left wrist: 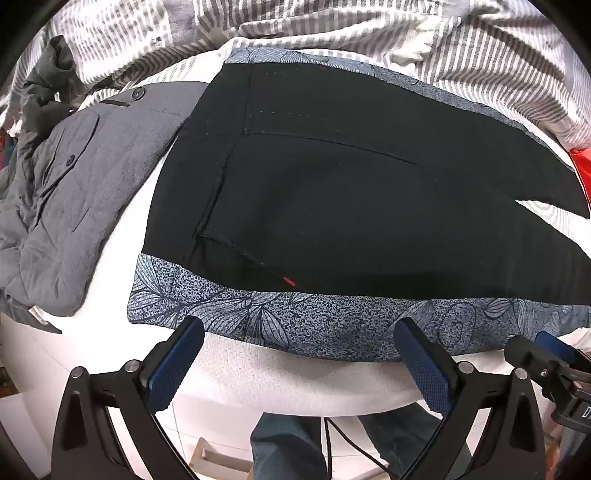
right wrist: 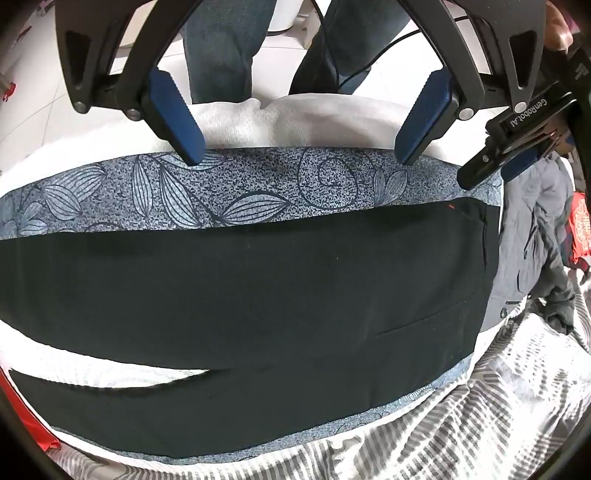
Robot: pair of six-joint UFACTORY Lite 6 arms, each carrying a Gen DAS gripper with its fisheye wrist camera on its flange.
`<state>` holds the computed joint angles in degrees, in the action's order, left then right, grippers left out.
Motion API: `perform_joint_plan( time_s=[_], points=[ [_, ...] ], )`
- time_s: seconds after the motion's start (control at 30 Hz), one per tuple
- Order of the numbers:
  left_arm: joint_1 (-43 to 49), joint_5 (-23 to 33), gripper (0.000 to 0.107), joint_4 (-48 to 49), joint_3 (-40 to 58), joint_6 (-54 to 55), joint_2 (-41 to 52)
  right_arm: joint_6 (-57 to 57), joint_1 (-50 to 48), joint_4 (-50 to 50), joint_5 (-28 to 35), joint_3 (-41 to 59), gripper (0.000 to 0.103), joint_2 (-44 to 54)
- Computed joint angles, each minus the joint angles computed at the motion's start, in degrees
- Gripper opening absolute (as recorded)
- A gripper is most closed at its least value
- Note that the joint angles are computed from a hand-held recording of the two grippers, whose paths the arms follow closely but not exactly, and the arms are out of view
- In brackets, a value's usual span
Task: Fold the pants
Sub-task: 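Move both grippers toward the patterned waistband of the black pants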
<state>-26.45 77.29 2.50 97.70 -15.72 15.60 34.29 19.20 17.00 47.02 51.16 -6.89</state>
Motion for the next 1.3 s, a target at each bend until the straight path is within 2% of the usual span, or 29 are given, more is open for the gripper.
perform_joint_plan(
  time_s=[0.53, 0.83, 0.9, 1.0, 1.07, 1.17, 1.3],
  points=[
    [-1.03, 0.54, 0.103, 0.55, -0.18, -1.48, -1.4, -1.17, -0.03, 0.24, 0.15, -0.69, 0.103, -1.67],
    [-3.06, 1.69, 0.103, 2.64, -0.17, -5.3, -2.86, -6.11, -0.87, 1.34, -3.56, -2.98, 0.103, -4.22],
    [-3.18, 2.06, 0.103, 3.08, -0.36, -7.16, -3.57, -10.03, -1.86, 4.16, -4.49, -4.35, 0.103, -5.98],
    [-2.61, 2.47, 0.103, 2.13, -1.48, -9.82, -5.23, -14.63, -4.26, 8.93, -2.2, -4.97, 0.103, -7.53],
    [-2.42, 6.26, 0.103, 1.65, 0.33, -11.5, -4.25, -16.71, -5.68, 11.55, -2.41, -6.38, 0.103, -9.29],
    [-0.36, 8.86, 0.103, -0.52, 1.0, -11.82, -4.25, -22.17, -7.91, 19.47, -4.12, -10.41, 0.103, -11.47],
    [3.52, 2.95, 0.103, -1.83, -7.76, -10.83, -9.99, -30.67, -8.14, 33.08, -8.8, -17.25, 0.103, -12.04]
  ],
)
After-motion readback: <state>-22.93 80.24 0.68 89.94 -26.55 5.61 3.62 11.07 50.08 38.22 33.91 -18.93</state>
